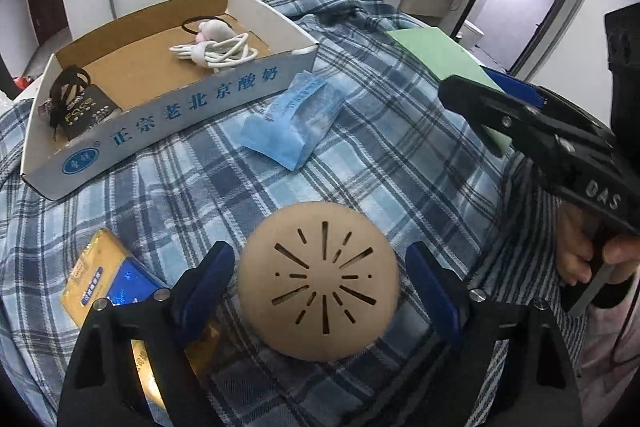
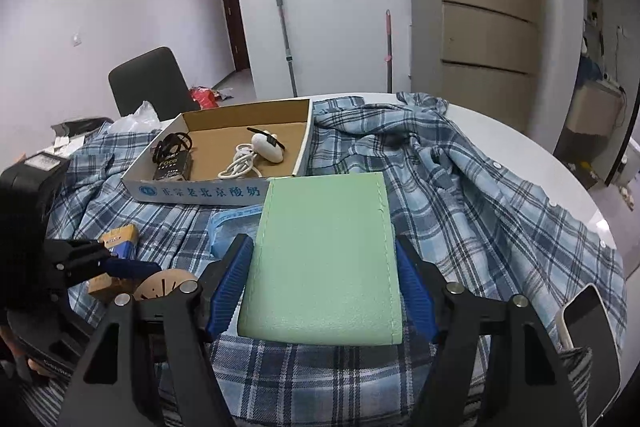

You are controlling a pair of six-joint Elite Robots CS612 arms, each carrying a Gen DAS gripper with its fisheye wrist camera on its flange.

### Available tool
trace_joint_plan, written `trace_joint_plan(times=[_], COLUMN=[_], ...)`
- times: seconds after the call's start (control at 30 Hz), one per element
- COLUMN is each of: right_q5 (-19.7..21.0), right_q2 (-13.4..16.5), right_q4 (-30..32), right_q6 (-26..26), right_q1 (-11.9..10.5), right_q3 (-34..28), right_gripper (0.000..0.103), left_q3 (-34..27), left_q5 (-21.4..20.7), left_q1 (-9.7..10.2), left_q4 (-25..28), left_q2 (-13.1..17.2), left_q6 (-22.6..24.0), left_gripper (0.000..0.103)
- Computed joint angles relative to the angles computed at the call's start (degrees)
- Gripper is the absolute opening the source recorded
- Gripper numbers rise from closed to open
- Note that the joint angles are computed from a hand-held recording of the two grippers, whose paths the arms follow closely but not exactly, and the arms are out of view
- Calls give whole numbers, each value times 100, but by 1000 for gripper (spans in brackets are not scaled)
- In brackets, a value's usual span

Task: Organize soft objects
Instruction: 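Hold the green cloth in the right gripper while the left gripper grasps the beige round sponge, then carry the sponge and cloth into the box and open both grippers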

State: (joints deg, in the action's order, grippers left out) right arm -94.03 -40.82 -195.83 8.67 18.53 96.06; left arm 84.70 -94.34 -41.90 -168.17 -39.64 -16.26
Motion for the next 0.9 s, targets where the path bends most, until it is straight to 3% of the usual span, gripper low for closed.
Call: trace_joint_plan(times=[0.5, 0.57, 0.73, 0.9], right_q5=[15, 24, 41, 49], right_q2=[-1, -2, 3, 18], right_q4=[51, 39, 21, -62], right_q6=[-11, -8, 22, -5], right_q1=[5, 1, -13, -15], right_q3=[-9, -7, -9, -8], right_gripper=[69, 69, 69, 69], left_q3=[45, 34, 80, 353], left_q5=[439, 607, 644, 906], left_q1=[-127, -167, -148, -170], left_q4=[78, 116, -169, -989], left_q2=[-23, -19, -15, -98], left_q6=[278, 348, 236, 127], left_gripper=[91, 83, 80, 79])
